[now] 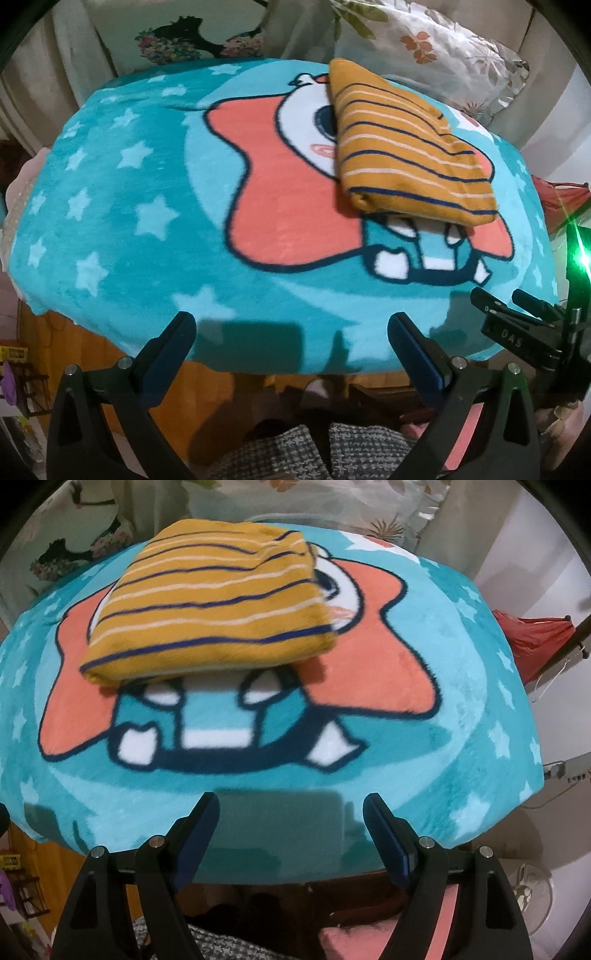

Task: Fold small clothes

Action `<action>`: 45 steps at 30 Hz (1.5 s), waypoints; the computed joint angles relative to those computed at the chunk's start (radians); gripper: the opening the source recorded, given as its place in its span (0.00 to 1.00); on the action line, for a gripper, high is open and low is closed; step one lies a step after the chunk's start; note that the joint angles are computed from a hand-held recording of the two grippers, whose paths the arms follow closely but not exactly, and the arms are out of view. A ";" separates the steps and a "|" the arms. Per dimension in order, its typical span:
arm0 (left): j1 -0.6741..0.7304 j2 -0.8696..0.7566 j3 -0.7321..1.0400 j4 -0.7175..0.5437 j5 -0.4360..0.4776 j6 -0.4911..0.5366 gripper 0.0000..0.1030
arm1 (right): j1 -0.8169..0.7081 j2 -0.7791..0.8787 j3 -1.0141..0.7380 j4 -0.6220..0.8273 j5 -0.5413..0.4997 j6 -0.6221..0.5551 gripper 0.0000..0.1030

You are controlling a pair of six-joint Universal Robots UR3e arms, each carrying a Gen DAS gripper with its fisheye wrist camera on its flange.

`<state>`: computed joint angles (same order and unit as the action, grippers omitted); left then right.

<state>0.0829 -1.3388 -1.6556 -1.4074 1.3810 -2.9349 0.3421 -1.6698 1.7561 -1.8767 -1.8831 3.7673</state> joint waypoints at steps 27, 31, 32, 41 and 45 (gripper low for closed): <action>-0.219 -0.130 0.039 0.069 0.090 -0.278 1.00 | -0.183 -0.146 0.196 -0.160 0.087 -0.259 0.81; -0.218 -0.120 0.029 0.075 0.106 -0.284 1.00 | -0.156 -0.127 0.179 -0.180 0.077 -0.264 0.81; -0.220 -0.118 0.028 0.077 0.115 -0.287 1.00 | -0.149 -0.121 0.173 -0.181 0.074 -0.265 0.81; -0.231 -0.099 0.019 0.095 0.164 -0.274 1.00 | -0.112 -0.105 0.152 -0.184 0.064 -0.247 0.81; -0.226 -0.090 0.014 0.096 0.167 -0.269 1.00 | -0.098 -0.100 0.146 -0.184 0.059 -0.234 0.81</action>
<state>-0.1433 -1.4284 -1.6418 -1.3118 1.5479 -3.2038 0.2443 -1.7702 1.9021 -2.0602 -1.8238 3.5329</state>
